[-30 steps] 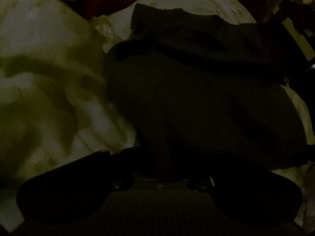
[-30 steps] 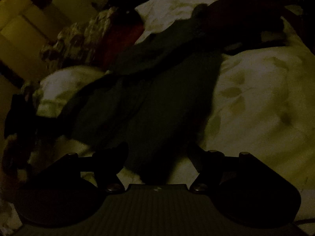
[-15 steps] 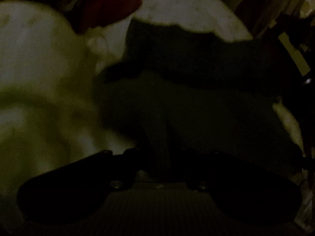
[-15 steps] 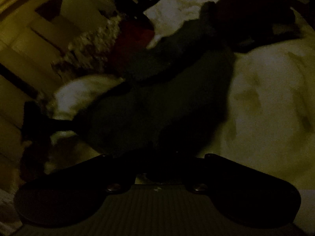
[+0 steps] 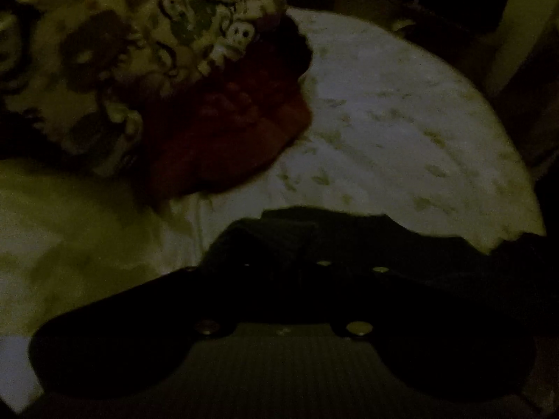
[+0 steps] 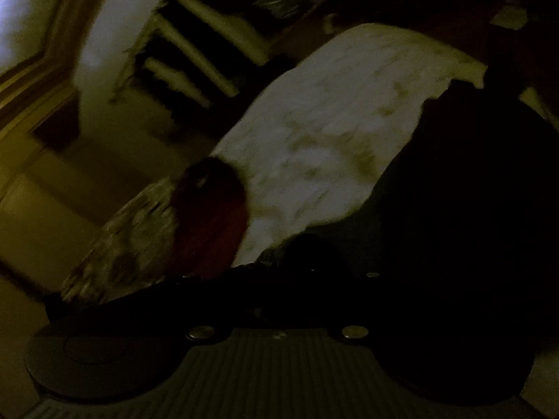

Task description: Fold small clothes

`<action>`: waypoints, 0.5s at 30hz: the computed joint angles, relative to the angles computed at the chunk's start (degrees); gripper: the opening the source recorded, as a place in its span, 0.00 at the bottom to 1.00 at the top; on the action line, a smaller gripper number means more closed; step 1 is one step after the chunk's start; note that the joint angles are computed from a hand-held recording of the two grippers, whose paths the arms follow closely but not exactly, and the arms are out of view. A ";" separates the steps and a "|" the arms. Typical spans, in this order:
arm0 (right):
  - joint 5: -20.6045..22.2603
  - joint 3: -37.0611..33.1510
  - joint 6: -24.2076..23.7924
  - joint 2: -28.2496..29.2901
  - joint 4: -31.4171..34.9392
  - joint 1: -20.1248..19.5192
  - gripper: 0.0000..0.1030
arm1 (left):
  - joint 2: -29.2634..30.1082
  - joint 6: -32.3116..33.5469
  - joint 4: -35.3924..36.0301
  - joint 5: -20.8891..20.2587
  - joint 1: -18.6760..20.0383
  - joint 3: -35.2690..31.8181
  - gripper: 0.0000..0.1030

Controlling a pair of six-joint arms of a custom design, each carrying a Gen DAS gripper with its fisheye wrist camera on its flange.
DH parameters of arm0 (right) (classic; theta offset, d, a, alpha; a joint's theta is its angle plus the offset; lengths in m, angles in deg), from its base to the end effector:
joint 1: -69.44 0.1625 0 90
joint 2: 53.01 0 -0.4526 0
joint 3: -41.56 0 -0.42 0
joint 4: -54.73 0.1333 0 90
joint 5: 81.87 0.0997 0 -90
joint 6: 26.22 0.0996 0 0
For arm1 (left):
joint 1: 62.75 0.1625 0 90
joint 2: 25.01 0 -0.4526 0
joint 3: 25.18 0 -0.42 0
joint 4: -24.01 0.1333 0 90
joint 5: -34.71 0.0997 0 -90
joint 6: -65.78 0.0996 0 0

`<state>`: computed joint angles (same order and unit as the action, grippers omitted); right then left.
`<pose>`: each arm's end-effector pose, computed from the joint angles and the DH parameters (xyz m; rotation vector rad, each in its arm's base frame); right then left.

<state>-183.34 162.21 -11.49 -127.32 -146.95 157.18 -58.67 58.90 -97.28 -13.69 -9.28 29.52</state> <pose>0.0920 -0.5467 0.3443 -0.5475 -2.5367 1.6791 -0.3636 -0.8259 0.2070 0.5516 2.4136 -0.5538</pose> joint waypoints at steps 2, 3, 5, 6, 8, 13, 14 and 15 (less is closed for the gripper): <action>-1.22 -2.97 0.99 2.71 0.92 -1.56 0.14 | 5.92 -1.22 4.74 0.45 1.11 -8.10 0.10; -1.86 -4.21 1.82 4.03 1.42 -2.20 0.14 | 8.50 -0.98 6.30 1.39 1.53 -11.36 0.10; -2.90 -6.05 1.64 5.61 3.12 -3.34 0.14 | 12.75 0.11 8.76 3.64 2.06 -16.34 0.10; -4.12 -6.66 1.18 6.48 3.20 -3.55 0.14 | 14.13 0.59 9.43 3.69 2.36 -18.01 0.10; -5.01 -7.15 -0.91 7.15 3.26 -3.90 0.13 | 16.41 1.92 9.71 3.56 2.93 -20.48 0.12; -6.39 -7.93 -5.21 7.16 4.54 -3.98 0.14 | 18.59 8.41 5.73 6.28 3.75 -20.54 0.32; -6.74 -8.23 -6.66 7.46 4.46 -3.86 0.15 | 18.66 10.61 2.39 8.15 3.65 -19.14 0.58; -7.23 -8.52 -8.44 7.95 3.82 -3.63 0.15 | 18.87 14.36 -2.94 11.26 3.44 -17.42 0.95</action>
<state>-190.57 153.69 -19.93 -119.37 -143.14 153.55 -39.80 73.26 -100.22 -2.43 -5.84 12.11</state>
